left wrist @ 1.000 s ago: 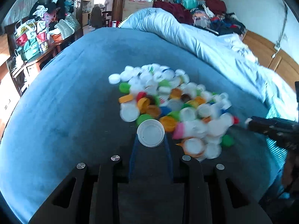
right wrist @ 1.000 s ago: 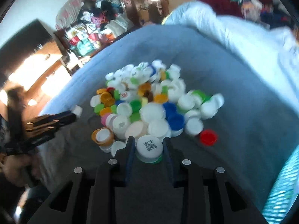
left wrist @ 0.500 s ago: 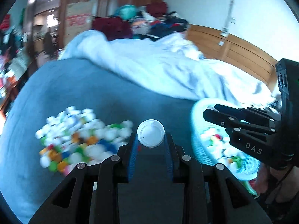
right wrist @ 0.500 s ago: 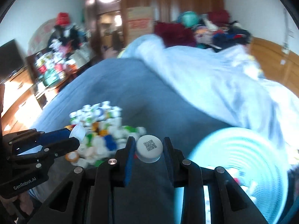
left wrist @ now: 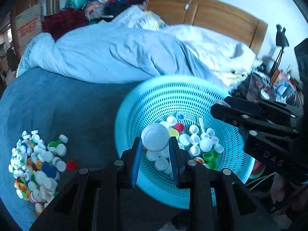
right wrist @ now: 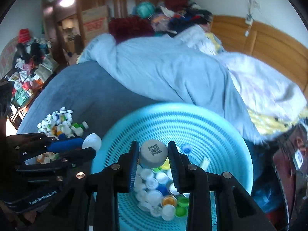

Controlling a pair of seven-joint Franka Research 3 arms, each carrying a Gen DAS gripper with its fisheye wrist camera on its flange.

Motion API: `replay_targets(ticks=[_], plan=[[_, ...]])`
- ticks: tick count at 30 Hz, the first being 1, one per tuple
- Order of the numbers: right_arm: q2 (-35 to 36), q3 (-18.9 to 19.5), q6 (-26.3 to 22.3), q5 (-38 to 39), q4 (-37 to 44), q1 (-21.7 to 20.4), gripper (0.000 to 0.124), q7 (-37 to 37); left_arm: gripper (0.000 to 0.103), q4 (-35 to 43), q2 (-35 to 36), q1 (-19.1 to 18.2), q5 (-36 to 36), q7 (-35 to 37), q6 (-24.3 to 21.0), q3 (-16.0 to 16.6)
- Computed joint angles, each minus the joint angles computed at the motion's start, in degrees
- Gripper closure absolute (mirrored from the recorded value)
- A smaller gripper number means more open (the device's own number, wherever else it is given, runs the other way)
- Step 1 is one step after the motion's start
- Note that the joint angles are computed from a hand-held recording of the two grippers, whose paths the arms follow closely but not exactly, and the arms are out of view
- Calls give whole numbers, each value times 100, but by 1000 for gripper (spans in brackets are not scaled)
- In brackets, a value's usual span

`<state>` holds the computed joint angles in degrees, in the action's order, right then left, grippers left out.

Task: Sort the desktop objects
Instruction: 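Carry both white caps over the blue basket and release them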

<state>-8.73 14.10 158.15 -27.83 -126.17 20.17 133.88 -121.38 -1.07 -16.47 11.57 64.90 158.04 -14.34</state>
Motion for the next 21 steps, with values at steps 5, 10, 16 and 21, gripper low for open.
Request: replay_targets(ticks=[5, 10, 16, 21], plan=[[44, -215, -43, 682, -260, 39, 91, -478, 79, 531, 467, -114, 592, -330, -618, -66], [74, -270, 60, 993, -492, 25, 90, -707, 79, 773, 741, -201, 727, -356, -905, -72], [41, -246, 180, 1039, -580, -66, 75, -754, 77, 924, 873, -287, 925, -548, -1085, -38], [31, -153, 194, 798, -549, -147, 72, -510, 69, 849, 819, -270, 989, -652, -1003, -18]])
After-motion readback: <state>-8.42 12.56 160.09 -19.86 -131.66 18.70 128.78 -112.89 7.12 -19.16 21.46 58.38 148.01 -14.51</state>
